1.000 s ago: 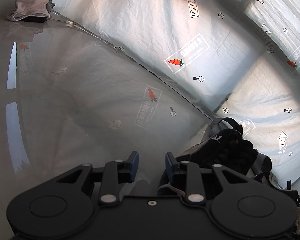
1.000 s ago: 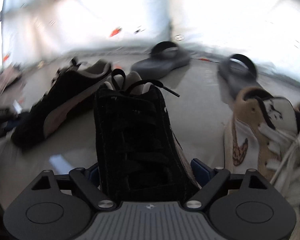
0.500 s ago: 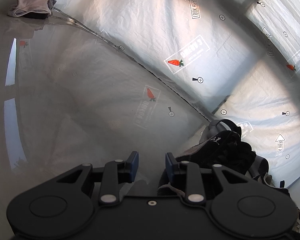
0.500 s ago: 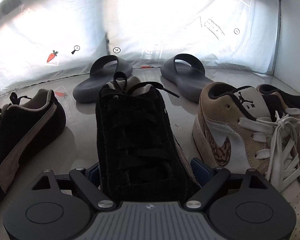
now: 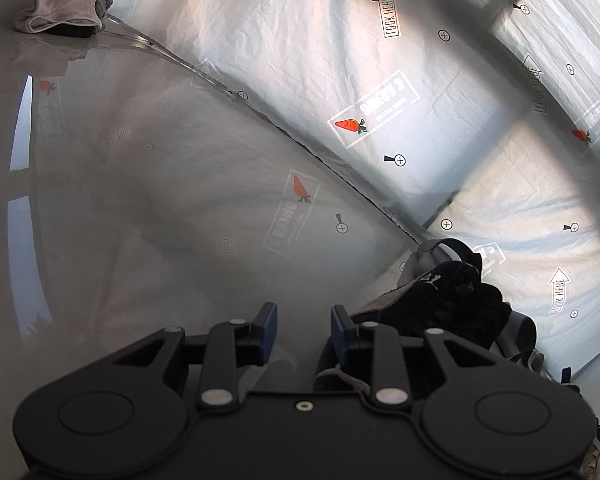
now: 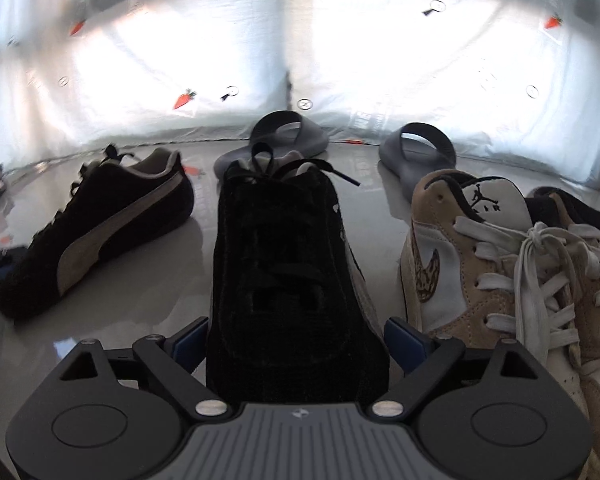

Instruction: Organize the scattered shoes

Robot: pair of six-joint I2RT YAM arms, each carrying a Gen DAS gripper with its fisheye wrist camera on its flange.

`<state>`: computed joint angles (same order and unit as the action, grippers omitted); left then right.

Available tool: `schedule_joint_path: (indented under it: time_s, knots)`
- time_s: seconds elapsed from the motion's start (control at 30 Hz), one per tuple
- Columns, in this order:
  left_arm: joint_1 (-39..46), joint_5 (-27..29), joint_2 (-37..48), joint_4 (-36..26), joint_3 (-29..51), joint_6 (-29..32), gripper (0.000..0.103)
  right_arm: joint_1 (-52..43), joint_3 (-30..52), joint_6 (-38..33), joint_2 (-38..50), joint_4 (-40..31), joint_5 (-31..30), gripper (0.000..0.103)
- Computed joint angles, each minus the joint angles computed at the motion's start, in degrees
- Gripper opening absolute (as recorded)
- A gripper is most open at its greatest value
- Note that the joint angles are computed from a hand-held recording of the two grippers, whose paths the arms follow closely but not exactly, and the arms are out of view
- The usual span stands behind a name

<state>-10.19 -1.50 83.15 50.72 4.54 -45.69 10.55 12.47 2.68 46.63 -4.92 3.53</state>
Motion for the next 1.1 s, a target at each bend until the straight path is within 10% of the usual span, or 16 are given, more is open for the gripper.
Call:
schedule_joint_path:
  time_s: [0.13, 0.43, 0.6, 0.77, 0.97, 1.1]
  knots:
    - [-0.2, -0.1, -0.5, -1.0, 0.6, -0.2, 0.030, 0.8, -0.4, 3.5, -1.1, -0.1, 0.9, 0.083]
    - [-0.5, -0.3, -0.2, -1.0, 0.8, -0.2, 0.030, 19.9, -6.0, 21.6, -15.9, -8.9, 23.6, 0.083]
    - [-0.1, 0.0, 0.5, -0.1, 0.6, -0.1, 0.030, 20.7, -4.3, 24.8, 0.0, 3.1, 30.4, 0.084]
    - [0.0, 0.1, 1.0, 0.8, 0.3, -0.2, 0.030, 25.2, -4.3, 26.6, 0.0, 1.0, 34.9, 0.087]
    - [0.0, 0.1, 1.8, 1.6, 0.3, -0.1, 0.030, 45.9, -2.4, 42.9, 3.6, -3.9, 54.2, 0.095]
    - [0.5, 0.6, 2.2, 2.2, 0.2, -0.1, 0.030, 48.9, -0.5, 32.0, 12.5, 11.6, 49.0, 0.098]
